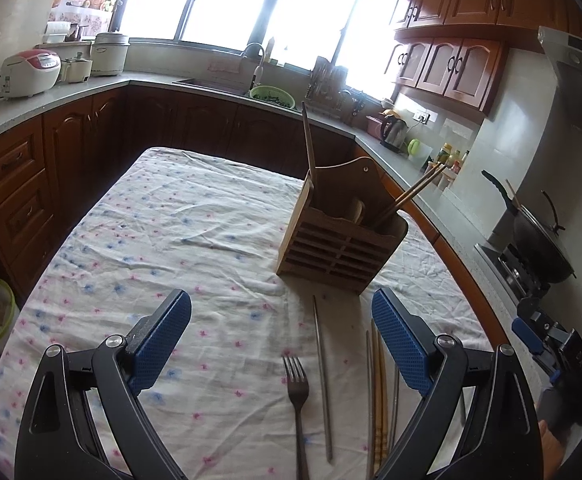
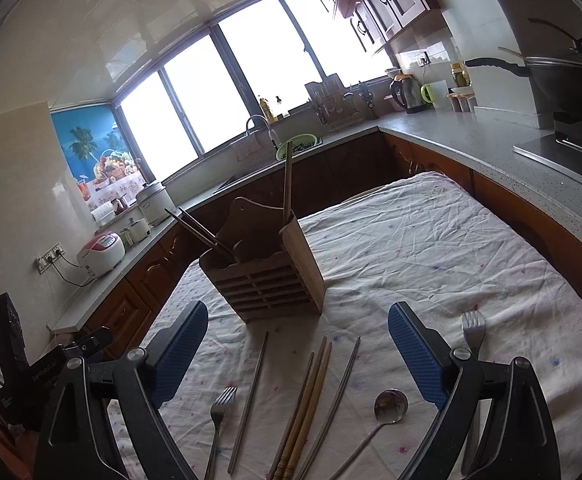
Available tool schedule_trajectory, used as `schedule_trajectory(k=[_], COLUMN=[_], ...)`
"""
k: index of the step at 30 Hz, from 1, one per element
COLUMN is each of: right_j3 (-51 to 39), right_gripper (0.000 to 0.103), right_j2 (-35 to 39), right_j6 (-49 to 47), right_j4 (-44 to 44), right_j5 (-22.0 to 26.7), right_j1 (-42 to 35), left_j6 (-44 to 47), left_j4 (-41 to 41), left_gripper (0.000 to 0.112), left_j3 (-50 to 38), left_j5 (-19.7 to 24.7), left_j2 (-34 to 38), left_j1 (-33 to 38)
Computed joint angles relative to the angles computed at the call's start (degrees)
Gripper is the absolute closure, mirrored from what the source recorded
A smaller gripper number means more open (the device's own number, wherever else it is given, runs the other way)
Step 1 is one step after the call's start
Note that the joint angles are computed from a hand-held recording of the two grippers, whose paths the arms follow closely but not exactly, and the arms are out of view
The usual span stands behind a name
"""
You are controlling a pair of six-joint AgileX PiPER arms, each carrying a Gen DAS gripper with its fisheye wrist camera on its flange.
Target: Organize utensils
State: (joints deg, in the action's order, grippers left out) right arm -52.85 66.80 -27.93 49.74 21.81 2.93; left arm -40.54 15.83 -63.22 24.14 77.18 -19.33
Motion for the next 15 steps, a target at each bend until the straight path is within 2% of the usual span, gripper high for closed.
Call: schedule_trajectory(k=[4, 12, 15], right_j3=[-0.1, -1.8, -2.4], right_gripper=[0.010, 0.010, 0.010], right_j2=[0.3, 3.0, 4.6], right_j6=[1.1, 13.5, 12.7], right_j4=[-1.0, -15.3, -14.9], right_j5=[0.1, -1.0, -0.6], right_j1=[-0.1, 3.1, 2.9], left_j6=[-0.2, 3.1, 4.2], left_j4=[0.6, -1.3, -1.9], left_gripper=[0.018, 0.018, 0.018], left_j3=[-0.5, -3.5, -5.0], left_j5=[0.3, 2.3, 3.3], left_j2=[1.1, 5.1, 7.1], left_j1=[-0.6, -1.3, -1.5])
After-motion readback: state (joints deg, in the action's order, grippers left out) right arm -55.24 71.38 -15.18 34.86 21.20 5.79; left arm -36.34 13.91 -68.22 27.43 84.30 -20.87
